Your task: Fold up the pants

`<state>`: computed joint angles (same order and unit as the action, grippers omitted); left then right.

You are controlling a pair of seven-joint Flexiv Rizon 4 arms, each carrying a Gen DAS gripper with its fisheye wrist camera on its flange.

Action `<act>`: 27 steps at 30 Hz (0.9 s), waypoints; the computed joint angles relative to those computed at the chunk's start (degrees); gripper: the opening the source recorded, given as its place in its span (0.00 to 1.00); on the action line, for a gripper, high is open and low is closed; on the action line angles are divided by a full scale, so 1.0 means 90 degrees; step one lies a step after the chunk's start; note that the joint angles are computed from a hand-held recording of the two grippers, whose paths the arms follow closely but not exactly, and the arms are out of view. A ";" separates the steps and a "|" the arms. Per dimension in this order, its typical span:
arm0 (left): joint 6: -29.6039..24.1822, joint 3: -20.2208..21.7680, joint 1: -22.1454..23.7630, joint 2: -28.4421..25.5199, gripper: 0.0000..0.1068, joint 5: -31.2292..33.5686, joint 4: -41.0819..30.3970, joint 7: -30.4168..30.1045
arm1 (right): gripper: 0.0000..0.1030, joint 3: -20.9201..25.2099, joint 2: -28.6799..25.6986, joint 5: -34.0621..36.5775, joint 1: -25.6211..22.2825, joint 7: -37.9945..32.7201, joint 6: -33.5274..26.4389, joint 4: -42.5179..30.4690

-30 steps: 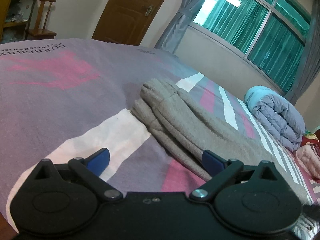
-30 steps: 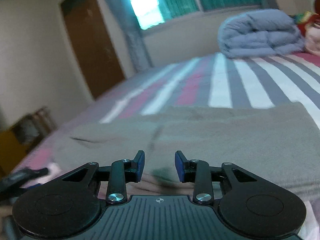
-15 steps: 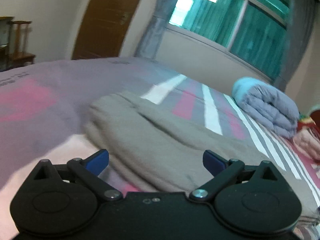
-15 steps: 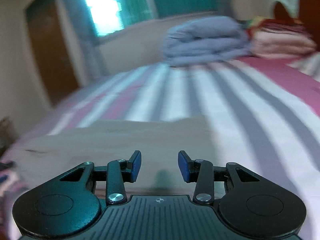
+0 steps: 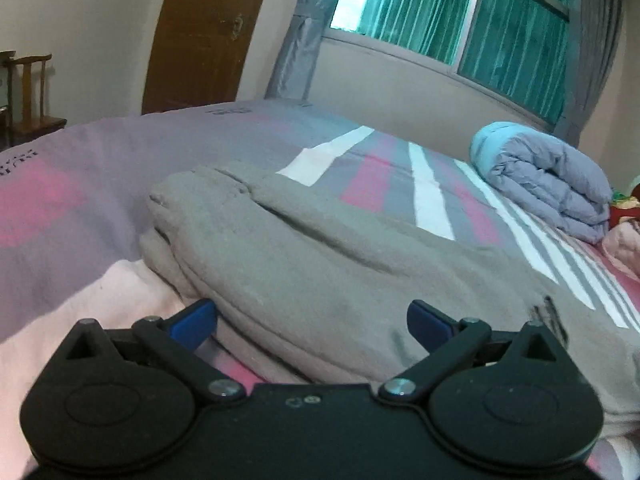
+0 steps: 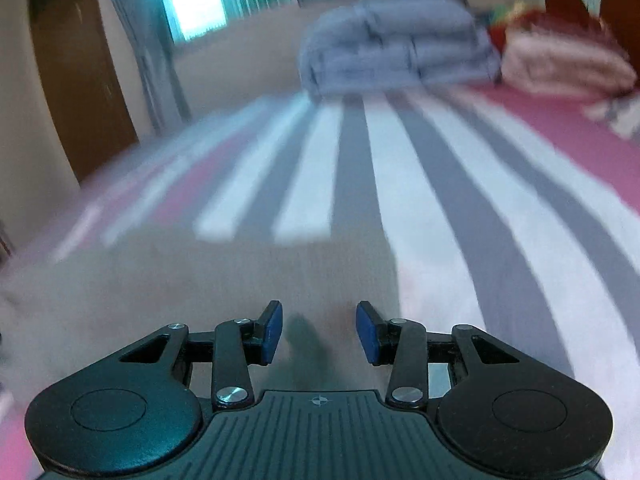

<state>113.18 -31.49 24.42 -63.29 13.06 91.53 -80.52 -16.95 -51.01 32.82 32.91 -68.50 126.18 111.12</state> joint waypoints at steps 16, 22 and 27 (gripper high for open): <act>-0.0325 -0.1855 0.1467 -0.1150 0.90 0.0386 0.0210 -0.0146 | 0.56 0.0902 -0.0195 0.0520 -0.0390 0.0176 0.1703 0.0609; -0.0931 -0.2540 0.1925 -0.1461 0.85 -0.0082 0.0220 -0.0049 | 0.63 0.1242 0.0159 0.1740 -0.0400 0.0221 0.1942 0.0799; -0.1469 -0.3158 0.2134 -0.2067 0.85 -0.0313 -0.0204 0.0726 | 0.63 0.1610 0.0273 0.2026 -0.0715 0.0695 0.2063 0.0945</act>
<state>99.96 -59.91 43.63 -81.90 10.25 89.70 -73.99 -2.46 -48.55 51.06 26.47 -62.24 144.75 119.63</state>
